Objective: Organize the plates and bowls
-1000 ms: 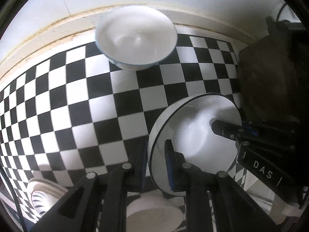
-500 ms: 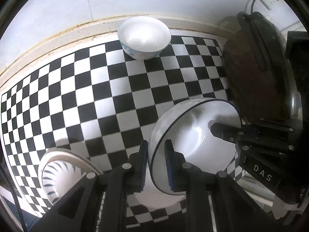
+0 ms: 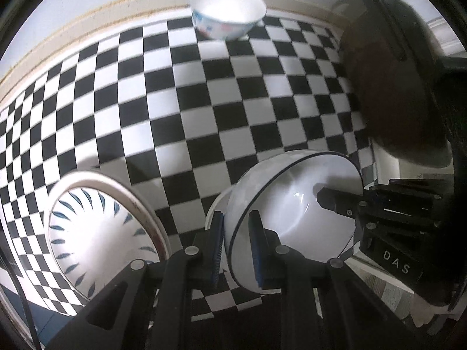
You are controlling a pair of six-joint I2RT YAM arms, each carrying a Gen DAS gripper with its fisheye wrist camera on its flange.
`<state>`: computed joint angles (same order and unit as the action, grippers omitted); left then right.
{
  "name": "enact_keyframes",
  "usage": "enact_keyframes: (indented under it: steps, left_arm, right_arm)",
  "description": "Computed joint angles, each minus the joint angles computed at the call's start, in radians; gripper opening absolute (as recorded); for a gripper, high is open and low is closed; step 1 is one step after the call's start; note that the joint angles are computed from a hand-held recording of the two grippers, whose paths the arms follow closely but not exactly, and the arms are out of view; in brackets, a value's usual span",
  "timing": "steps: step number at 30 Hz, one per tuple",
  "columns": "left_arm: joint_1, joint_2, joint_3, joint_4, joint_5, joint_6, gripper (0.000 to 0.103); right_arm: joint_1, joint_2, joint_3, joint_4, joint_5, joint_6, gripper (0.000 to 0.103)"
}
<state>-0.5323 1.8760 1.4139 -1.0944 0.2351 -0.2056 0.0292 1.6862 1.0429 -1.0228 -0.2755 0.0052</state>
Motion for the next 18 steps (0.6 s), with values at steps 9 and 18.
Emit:
enact_keyframes:
  steps: [9,18]
  left_arm:
    - [-0.018,0.008,-0.108,0.057,0.001,-0.009,0.015]
    - [-0.03,0.027,-0.136,0.081,-0.028,-0.005,0.015]
  right_arm:
    - [0.03,0.024,-0.117,0.082,-0.01,0.023,0.007]
    - [0.064,0.061,-0.145,0.129,-0.002,0.042,0.007]
